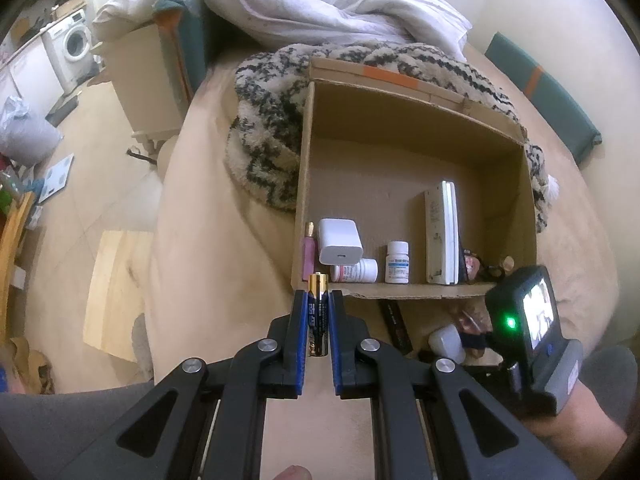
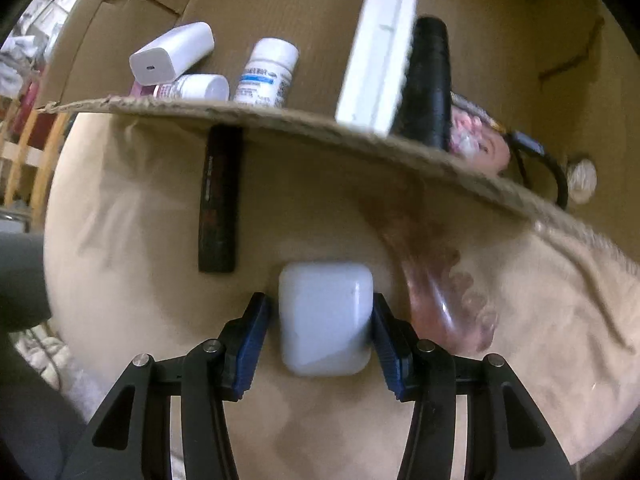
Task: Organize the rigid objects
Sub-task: 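Lift the battery with the left tool while the right tool grasps the white earbuds case, then carry the battery and earbuds case into the box and open both tools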
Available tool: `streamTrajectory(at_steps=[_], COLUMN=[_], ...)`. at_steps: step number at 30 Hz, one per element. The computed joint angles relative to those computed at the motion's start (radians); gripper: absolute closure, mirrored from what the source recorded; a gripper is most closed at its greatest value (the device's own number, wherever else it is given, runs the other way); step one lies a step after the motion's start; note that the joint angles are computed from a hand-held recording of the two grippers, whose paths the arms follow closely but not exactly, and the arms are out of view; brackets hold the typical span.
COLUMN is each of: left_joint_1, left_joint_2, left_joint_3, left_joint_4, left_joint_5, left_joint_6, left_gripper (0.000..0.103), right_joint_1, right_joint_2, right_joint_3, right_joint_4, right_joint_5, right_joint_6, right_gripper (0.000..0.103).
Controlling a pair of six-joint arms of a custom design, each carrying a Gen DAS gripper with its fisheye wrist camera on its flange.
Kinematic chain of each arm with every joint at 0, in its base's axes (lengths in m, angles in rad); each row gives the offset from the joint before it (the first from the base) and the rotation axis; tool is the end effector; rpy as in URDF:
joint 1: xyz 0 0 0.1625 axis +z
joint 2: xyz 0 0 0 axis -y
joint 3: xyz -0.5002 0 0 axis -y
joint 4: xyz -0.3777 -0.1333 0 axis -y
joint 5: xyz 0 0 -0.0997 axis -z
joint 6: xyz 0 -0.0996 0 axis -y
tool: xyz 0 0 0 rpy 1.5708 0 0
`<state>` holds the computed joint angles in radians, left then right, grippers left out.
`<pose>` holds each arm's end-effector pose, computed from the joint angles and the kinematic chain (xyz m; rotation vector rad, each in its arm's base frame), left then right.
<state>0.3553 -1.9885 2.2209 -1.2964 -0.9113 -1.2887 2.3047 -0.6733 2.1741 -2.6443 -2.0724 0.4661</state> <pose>-0.1327 -0.2565 0.4155 0.1249 2.4094 -0.5861 0.3796 -0.2933 -0.0232 0.4701 -2.4521 -0.0858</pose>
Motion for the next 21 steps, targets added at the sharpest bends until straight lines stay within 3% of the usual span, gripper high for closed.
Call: streamTrajectory(at_steps=[2,3,11,15,21], left_joint_1=[0.002,0.002,0.01,-0.006,-0.033], left_joint_2=[0.006,0.008,0.009,0.007,0.004], left_joint_3=[0.006,0.008,0.009,0.007,0.001], left_joint_4=[0.001,0.004,0.039,0.065,0.094], left_joint_5=[0.0,0.001,0.01,0.026,0.053], left_joint_6=[0.001,0.0,-0.026,-0.044,-0.08], left_gripper=[0.094,0.094,0.094,0.094,0.094], right_joint_1=[0.008,0.016,0.06,0.101,0.186], right_joint_2=[0.006,0.006,-0.071,-0.158,-0.225], right_joint_3=[-0.002,-0.004,0.019,0.072,0.092], right_joint_4=[-0.004,0.002,0.021,-0.086,-0.293], right_joint_5=[-0.018,-0.03,-0.002,-0.023,-0.164], right_joint_6=[0.007,0.007,0.031,0.046,-0.006], right_gripper=[0.051,0.058,0.057,0.057,0.057])
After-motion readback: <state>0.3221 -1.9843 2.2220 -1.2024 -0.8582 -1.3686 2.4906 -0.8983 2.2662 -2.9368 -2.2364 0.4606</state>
